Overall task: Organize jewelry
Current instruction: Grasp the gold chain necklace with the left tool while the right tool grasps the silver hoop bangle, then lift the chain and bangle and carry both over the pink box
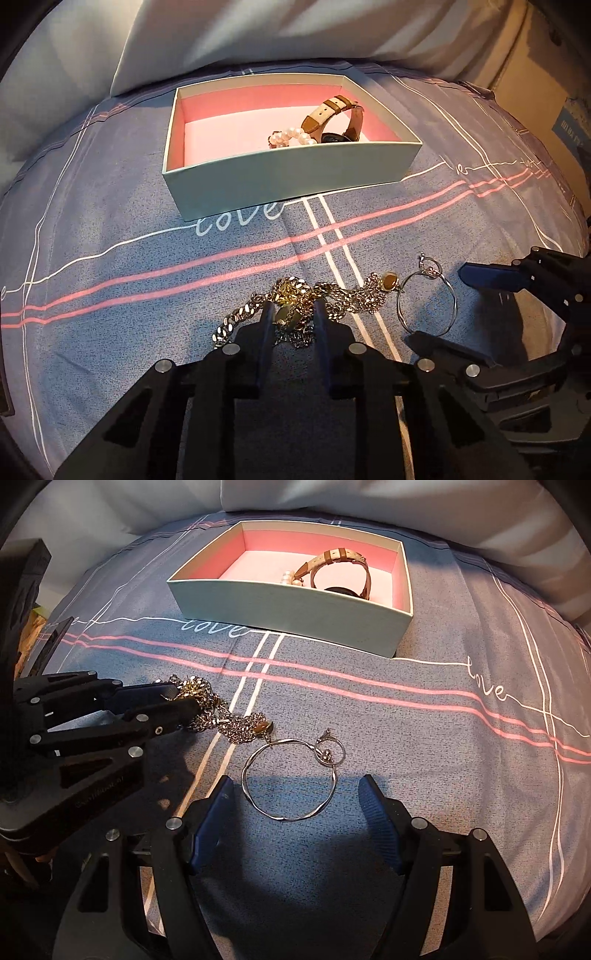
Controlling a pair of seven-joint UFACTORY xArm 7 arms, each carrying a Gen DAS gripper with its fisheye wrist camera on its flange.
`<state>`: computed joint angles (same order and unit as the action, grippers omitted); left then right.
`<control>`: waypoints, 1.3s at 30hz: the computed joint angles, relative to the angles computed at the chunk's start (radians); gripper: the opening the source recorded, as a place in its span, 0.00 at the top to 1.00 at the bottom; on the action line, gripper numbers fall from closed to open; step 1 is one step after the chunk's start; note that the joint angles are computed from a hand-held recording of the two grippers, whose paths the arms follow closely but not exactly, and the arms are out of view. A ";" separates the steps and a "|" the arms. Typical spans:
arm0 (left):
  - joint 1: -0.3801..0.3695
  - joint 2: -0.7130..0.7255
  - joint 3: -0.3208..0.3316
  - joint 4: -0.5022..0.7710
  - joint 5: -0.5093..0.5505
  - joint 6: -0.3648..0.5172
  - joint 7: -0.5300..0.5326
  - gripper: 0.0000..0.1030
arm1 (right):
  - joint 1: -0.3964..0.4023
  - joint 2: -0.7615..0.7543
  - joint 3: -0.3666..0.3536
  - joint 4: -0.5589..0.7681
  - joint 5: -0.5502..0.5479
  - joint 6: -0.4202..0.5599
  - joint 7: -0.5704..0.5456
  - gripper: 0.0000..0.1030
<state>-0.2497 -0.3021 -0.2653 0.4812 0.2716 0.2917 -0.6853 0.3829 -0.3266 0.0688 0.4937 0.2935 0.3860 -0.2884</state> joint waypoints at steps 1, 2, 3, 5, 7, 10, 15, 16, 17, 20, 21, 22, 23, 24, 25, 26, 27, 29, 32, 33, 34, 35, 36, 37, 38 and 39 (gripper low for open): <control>-0.010 -0.007 0.011 -0.004 -0.014 0.000 0.013 0.88 | 0.000 0.008 0.004 0.002 -0.004 -0.006 0.002 0.32; -0.010 -0.015 0.011 -0.007 -0.016 0.003 0.013 0.88 | 0.003 0.013 0.006 0.001 -0.006 -0.018 -0.002 0.32; -0.013 -0.024 0.014 -0.012 -0.024 0.005 0.018 0.88 | 0.006 0.017 0.007 0.001 -0.008 -0.026 -0.006 0.32; -0.020 -0.048 0.018 -0.023 -0.039 0.005 0.025 0.88 | 0.014 0.029 0.000 0.007 0.003 -0.034 -0.018 0.32; -0.021 -0.074 0.016 -0.031 -0.049 0.008 0.026 0.88 | 0.018 0.042 0.000 0.012 0.006 -0.045 -0.031 0.35; -0.022 -0.106 0.015 -0.038 -0.067 0.015 0.030 0.88 | 0.029 0.046 -0.005 0.017 0.026 -0.047 -0.059 0.46; -0.015 -0.135 0.005 -0.034 -0.080 0.024 0.031 0.88 | 0.036 0.033 -0.021 0.019 0.070 -0.037 -0.084 0.46; -0.014 -0.136 0.003 -0.031 -0.081 0.028 0.030 0.88 | 0.032 0.025 -0.018 0.019 0.067 -0.034 -0.083 0.46; -0.012 -0.140 0.001 -0.030 -0.082 0.028 0.028 0.88 | 0.029 0.016 -0.015 0.018 0.065 -0.034 -0.081 0.46; -0.018 -0.158 0.005 -0.025 -0.096 0.029 0.031 0.88 | 0.023 -0.013 -0.010 0.018 0.057 -0.034 -0.074 0.46; -0.015 -0.166 0.003 -0.024 -0.096 0.030 0.029 0.88 | 0.022 -0.021 -0.010 0.020 0.052 -0.031 -0.070 0.46; -0.018 -0.173 0.005 -0.021 -0.099 0.036 0.034 0.88 | 0.024 -0.028 -0.012 0.020 0.052 -0.030 -0.070 0.46; -0.018 -0.179 0.005 -0.019 -0.101 0.037 0.035 0.88 | 0.020 -0.035 -0.010 0.020 0.045 -0.029 -0.062 0.46; -0.011 -0.189 0.000 -0.018 -0.099 0.036 0.030 0.88 | 0.018 -0.041 -0.009 0.020 0.038 -0.025 -0.057 0.46; -0.013 -0.197 0.004 -0.017 -0.102 0.035 0.034 0.88 | 0.022 -0.048 -0.011 0.019 0.038 -0.028 -0.056 0.46; -0.012 -0.205 0.004 -0.014 -0.104 0.035 0.036 0.88 | 0.021 -0.054 -0.010 0.018 0.034 -0.030 -0.051 0.46; -0.002 -0.217 -0.006 -0.012 -0.097 0.036 0.028 0.88 | 0.022 -0.060 -0.011 0.017 0.031 -0.030 -0.048 0.46; -0.001 -0.238 -0.009 -0.006 -0.097 0.041 0.032 0.88 | 0.026 -0.072 -0.015 0.017 0.027 -0.030 -0.046 0.46; 0.011 -0.258 -0.022 0.018 -0.087 0.059 0.031 0.88 | 0.025 -0.082 -0.012 0.018 0.012 -0.028 -0.033 0.46; 0.015 -0.265 -0.026 0.024 -0.083 0.058 0.030 0.88 | 0.022 -0.084 -0.010 0.018 0.005 -0.030 -0.029 0.46; 0.021 -0.272 -0.030 0.030 -0.078 0.057 0.028 0.88 | 0.026 -0.087 -0.015 0.018 0.005 -0.031 -0.030 0.46; 0.025 -0.279 -0.034 0.036 -0.074 0.056 0.026 0.88 | 0.031 -0.091 -0.020 0.018 0.009 -0.031 -0.033 0.46; 0.028 -0.284 -0.035 0.042 -0.072 0.059 0.027 0.88 | 0.028 -0.094 -0.017 0.018 0.002 -0.032 -0.030 0.46; 0.034 -0.287 -0.038 0.048 -0.069 0.062 0.025 0.88 | 0.026 -0.097 -0.015 0.019 -0.005 -0.030 -0.027 0.46; 0.041 -0.287 -0.044 0.057 -0.064 0.069 0.021 0.88 | 0.027 -0.099 -0.017 0.022 -0.006 -0.029 -0.027 0.46; 0.046 -0.287 -0.048 0.066 -0.061 0.082 0.018 0.88 | 0.022 -0.098 -0.013 0.029 -0.014 -0.030 -0.020 0.46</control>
<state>-0.2039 -0.5888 -0.3134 0.5471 0.2103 0.3736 -0.6671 0.4053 -0.4245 0.0561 0.5228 0.2798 0.3562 -0.3088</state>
